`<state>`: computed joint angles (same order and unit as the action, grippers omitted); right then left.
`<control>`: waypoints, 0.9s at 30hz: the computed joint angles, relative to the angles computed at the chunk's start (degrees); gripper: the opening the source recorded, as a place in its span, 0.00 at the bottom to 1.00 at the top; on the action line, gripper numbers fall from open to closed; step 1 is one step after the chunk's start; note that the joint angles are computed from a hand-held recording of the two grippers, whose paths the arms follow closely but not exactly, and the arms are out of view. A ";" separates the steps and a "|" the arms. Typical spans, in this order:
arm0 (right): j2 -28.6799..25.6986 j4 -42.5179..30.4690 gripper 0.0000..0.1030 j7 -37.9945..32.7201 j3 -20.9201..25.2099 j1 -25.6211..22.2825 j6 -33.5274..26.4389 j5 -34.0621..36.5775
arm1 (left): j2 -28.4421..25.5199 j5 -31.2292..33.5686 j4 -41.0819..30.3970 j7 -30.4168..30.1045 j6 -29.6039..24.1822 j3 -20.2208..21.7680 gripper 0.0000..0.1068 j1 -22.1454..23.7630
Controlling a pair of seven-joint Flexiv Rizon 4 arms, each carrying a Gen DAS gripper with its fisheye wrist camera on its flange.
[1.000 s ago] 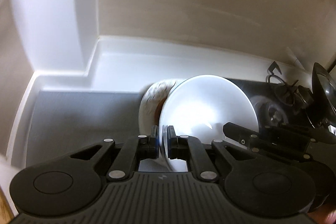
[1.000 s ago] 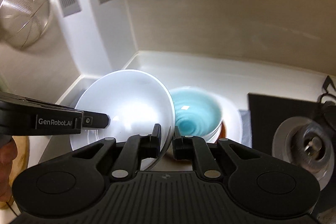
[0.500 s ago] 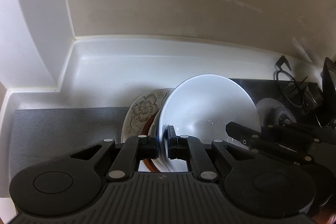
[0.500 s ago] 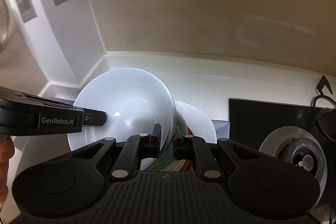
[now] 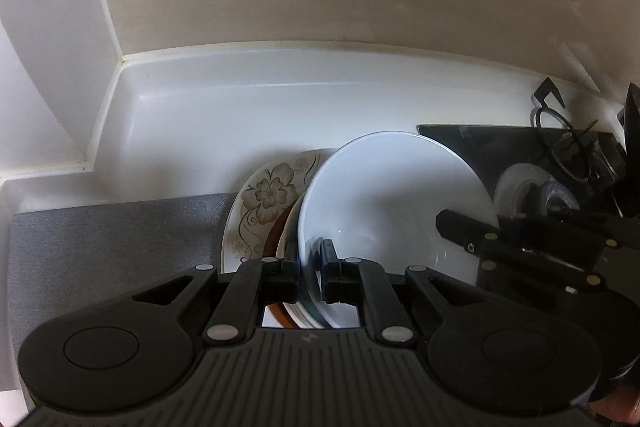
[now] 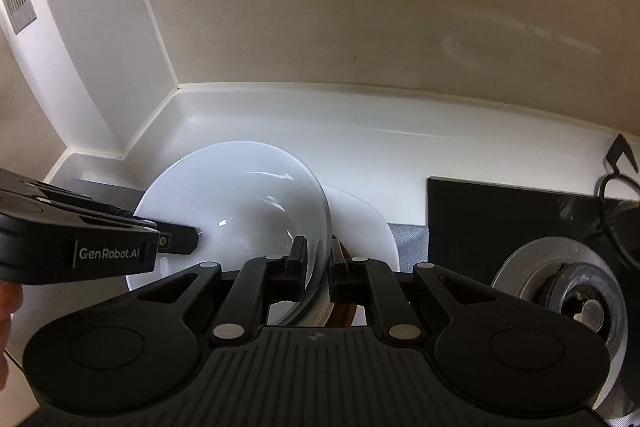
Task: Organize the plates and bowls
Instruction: 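Lift the white bowl with both grippers and carry it over the blue-swirl bowl, then lower the white bowl into the blue-swirl bowl and open both grippers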
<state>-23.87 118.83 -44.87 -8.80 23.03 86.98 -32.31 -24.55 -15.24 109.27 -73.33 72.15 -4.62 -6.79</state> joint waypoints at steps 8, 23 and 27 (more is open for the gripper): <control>-0.60 2.06 0.12 1.46 -5.58 4.05 3.28 -2.93 | -0.44 0.02 -0.13 -0.11 -0.30 0.05 0.08 0.02; -1.96 0.06 0.13 -3.25 -1.73 2.06 1.59 3.71 | 0.46 -4.10 -0.32 1.03 -3.03 -1.38 0.09 1.79; -2.59 -2.26 0.18 -5.77 4.48 -2.74 -1.41 6.90 | 1.59 -5.32 0.98 3.03 -1.27 -2.42 0.27 2.15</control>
<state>-26.46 116.57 -50.63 -4.33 20.30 85.57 -25.42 -22.97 -20.56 110.26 -70.29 70.89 -7.04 -4.65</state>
